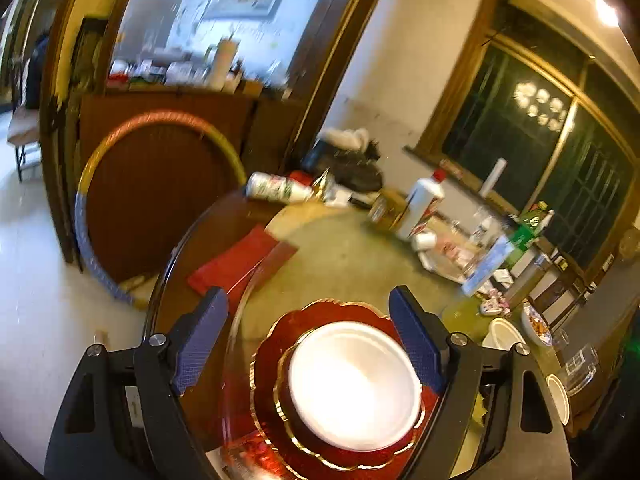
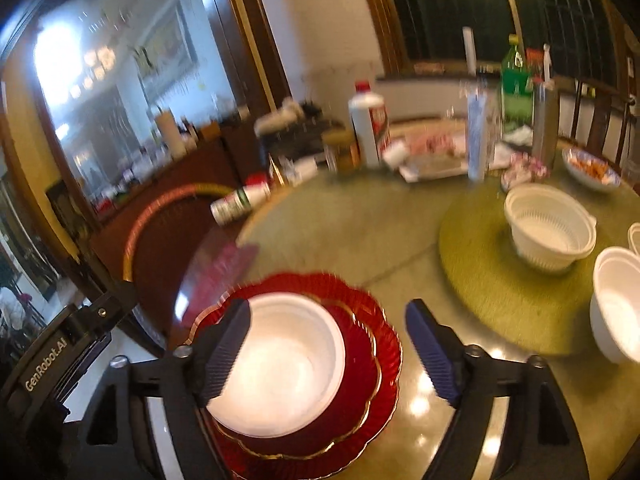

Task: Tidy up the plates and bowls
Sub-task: 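Lower the white bowl onto the red plates and open both tools, then move both tools to a second white bowl and grip its rim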

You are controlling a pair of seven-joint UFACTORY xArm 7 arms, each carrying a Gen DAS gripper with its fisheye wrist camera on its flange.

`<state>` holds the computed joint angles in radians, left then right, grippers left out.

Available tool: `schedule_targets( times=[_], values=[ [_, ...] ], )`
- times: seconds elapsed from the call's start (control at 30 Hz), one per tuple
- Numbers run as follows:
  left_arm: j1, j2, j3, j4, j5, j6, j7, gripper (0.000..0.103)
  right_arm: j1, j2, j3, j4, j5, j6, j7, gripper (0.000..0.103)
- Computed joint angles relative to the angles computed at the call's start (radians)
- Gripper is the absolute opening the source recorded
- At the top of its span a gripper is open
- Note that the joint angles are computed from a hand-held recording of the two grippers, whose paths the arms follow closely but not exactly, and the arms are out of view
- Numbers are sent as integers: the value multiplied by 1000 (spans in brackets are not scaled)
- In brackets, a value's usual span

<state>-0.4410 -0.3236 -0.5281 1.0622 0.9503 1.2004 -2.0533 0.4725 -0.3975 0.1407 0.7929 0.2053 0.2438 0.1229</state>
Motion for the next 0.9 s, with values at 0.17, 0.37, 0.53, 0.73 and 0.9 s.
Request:
schedule_targets(
  times=[0.17, 0.37, 0.53, 0.73, 0.9],
  values=[
    [-15, 47, -14, 38, 73, -16, 43, 86, 203, -12, -208, 4, 279, 95, -241, 89],
    [-64, 106, 8, 80, 105, -35, 76, 86, 213, -29, -298, -10, 508, 230, -377, 95],
    [-108, 153, 31, 116, 122, -41, 96, 86, 152, -45, -303, -33, 599, 288, -418, 103],
    [-161, 201, 63, 156, 121, -55, 157, 86, 62, -66, -291, -59, 677, 327, -447, 103],
    [-198, 241, 91, 188, 89, -86, 222, 86, -32, -86, -251, -87, 669, 382, -437, 103]
  ],
)
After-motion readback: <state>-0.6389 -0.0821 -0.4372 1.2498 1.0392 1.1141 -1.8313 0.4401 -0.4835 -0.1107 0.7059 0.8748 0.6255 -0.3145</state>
